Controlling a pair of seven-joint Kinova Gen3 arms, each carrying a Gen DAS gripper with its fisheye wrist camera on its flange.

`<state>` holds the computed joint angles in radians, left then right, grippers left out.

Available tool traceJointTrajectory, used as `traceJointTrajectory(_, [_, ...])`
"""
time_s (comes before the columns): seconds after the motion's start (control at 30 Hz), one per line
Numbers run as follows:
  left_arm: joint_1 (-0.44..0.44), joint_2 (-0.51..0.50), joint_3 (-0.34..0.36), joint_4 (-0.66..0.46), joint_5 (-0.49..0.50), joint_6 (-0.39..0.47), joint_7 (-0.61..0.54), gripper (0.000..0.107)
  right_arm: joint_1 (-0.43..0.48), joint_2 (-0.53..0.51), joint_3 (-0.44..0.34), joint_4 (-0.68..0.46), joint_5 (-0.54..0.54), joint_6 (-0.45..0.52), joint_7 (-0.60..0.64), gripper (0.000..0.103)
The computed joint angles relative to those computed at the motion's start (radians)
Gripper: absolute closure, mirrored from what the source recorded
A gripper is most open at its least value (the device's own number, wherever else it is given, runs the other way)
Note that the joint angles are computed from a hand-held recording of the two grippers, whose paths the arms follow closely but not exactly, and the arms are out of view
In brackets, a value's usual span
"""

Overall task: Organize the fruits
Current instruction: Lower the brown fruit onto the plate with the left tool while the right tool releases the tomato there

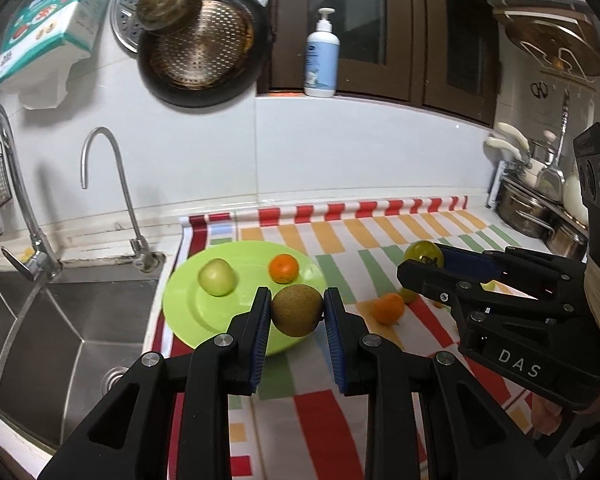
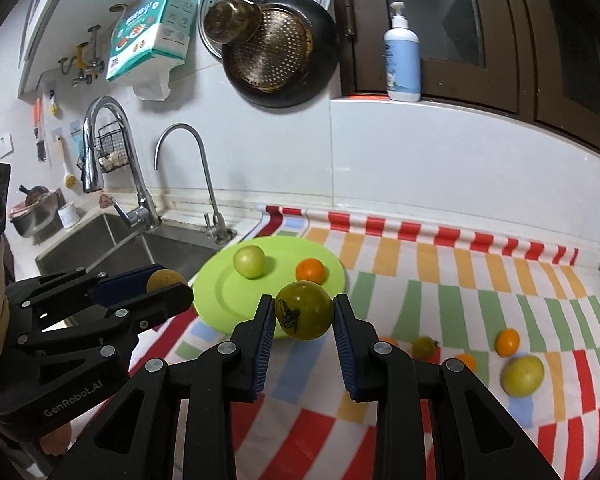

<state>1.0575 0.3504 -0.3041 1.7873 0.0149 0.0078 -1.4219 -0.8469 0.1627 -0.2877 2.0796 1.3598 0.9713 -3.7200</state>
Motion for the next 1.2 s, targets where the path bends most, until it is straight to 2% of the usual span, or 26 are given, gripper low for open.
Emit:
traceJointTrajectory(0.1, [-0.002, 0.011, -0.015, -0.015, 0.001, 0.006, 0.003, 0.08, 0.014, 0.017, 0.012, -0.023, 0.019, -0.022, 0.013, 0.073])
traceJointTrajectory(0.33, [-0.062, 0.044, 0.008, -0.054, -0.002, 0.015, 0.015, 0.08, 0.056, 0.057, 0.049, -0.073, 0.061, -0.096, 0.05, 0.072])
traceJointTrajectory(0.77, [-0.219, 0.161, 0.119, -0.198, -0.073, 0.093, 0.068, 0.08, 0.144, 0.147, 0.122, -0.158, 0.104, -0.276, 0.11, 0.072])
traceJointTrajectory(1.2, [-0.342, 0.28, 0.24, -0.345, -0.142, 0.192, 0.086, 0.08, 0.186, 0.25, 0.213, -0.241, 0.024, -0.451, 0.218, 0.072])
